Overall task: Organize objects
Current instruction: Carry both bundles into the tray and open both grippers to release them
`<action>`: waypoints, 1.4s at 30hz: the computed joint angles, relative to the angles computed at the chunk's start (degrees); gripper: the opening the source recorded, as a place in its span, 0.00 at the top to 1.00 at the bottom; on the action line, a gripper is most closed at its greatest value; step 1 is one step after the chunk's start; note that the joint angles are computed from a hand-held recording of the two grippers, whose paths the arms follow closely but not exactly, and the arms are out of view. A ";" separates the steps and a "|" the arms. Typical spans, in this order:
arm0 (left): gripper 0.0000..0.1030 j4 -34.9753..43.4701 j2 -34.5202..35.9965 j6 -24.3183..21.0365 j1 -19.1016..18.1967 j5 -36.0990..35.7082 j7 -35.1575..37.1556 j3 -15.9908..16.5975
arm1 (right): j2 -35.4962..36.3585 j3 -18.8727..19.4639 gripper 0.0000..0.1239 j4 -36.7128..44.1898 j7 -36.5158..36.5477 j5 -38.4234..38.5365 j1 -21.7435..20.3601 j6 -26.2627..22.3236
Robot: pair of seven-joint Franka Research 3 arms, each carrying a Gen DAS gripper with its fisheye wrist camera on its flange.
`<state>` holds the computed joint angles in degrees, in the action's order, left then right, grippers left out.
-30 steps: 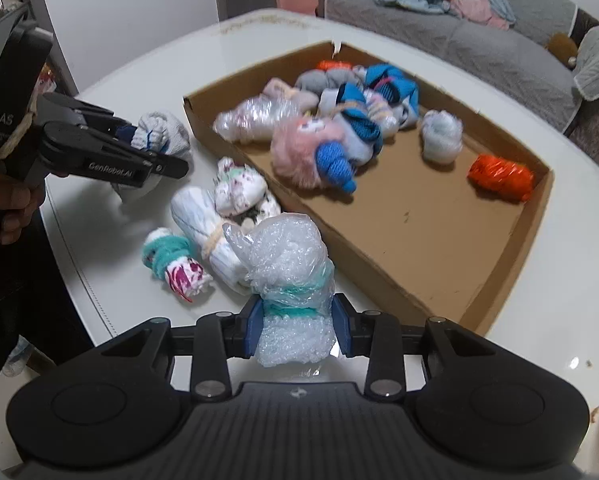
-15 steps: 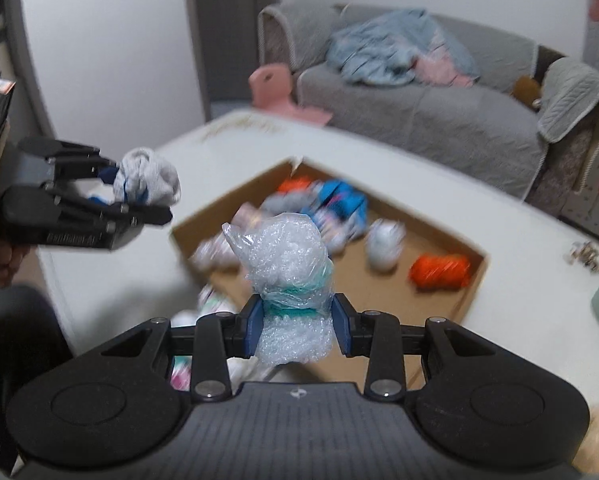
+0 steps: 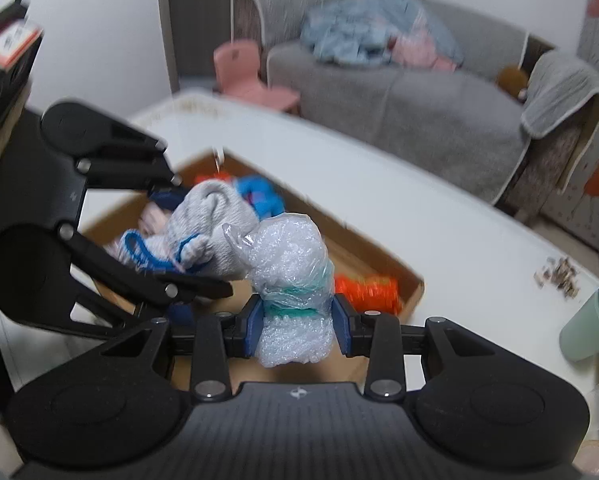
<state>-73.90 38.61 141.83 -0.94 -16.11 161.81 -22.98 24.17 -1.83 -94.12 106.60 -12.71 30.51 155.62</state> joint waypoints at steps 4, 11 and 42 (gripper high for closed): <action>0.49 7.89 6.27 -4.32 -3.96 4.53 -4.18 2.82 | 4.04 1.75 0.73 4.68 -5.24 2.60 -1.90 -5.14; 0.49 21.45 15.48 -12.13 -7.34 9.56 -8.54 5.06 | 9.08 2.12 0.73 10.79 -10.43 6.46 -2.66 -11.04; 0.19 14.04 10.20 -5.93 -6.35 10.93 -25.73 5.96 | 9.30 -0.48 0.53 12.03 -3.28 4.94 -1.49 -9.11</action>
